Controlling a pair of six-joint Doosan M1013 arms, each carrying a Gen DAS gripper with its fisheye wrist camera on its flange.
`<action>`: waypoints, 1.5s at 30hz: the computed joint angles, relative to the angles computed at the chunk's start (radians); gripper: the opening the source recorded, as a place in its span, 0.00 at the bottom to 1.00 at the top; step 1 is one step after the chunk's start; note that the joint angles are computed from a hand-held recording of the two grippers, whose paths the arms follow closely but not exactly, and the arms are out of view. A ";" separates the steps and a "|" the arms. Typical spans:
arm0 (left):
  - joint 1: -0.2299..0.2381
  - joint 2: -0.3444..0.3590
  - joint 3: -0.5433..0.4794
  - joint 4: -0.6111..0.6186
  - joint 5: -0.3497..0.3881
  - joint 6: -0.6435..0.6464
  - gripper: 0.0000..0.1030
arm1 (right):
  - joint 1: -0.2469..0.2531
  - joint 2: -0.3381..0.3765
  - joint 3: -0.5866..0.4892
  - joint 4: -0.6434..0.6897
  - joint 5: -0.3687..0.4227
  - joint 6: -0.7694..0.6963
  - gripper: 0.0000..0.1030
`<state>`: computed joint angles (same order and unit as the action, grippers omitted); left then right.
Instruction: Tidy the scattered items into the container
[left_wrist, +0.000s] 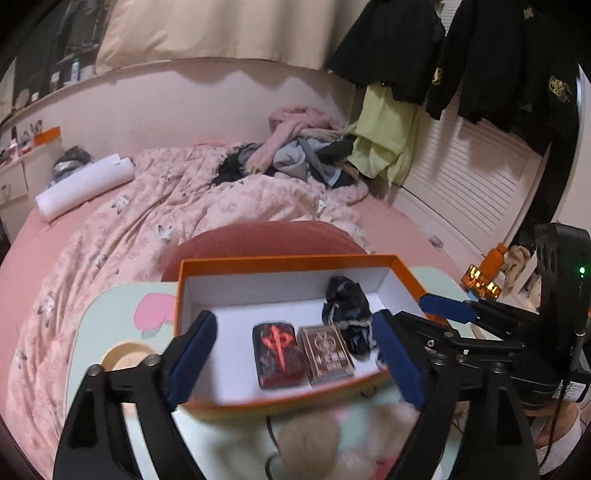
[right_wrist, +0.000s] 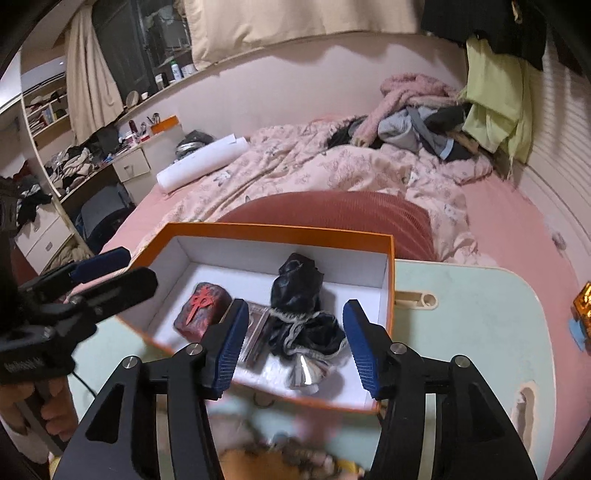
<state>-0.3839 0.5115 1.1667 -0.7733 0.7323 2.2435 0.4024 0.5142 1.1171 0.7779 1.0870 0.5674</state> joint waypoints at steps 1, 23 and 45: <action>0.001 -0.012 0.018 0.000 -0.008 0.011 0.90 | -0.006 -0.018 0.026 0.014 -0.013 -0.028 0.53; -0.044 -0.179 0.382 0.249 -0.170 -0.077 1.00 | -0.093 -0.181 0.357 -0.007 -0.104 -0.267 0.69; -0.052 -0.178 0.397 0.214 -0.223 -0.024 1.00 | -0.112 -0.172 0.398 0.110 -0.156 -0.400 1.00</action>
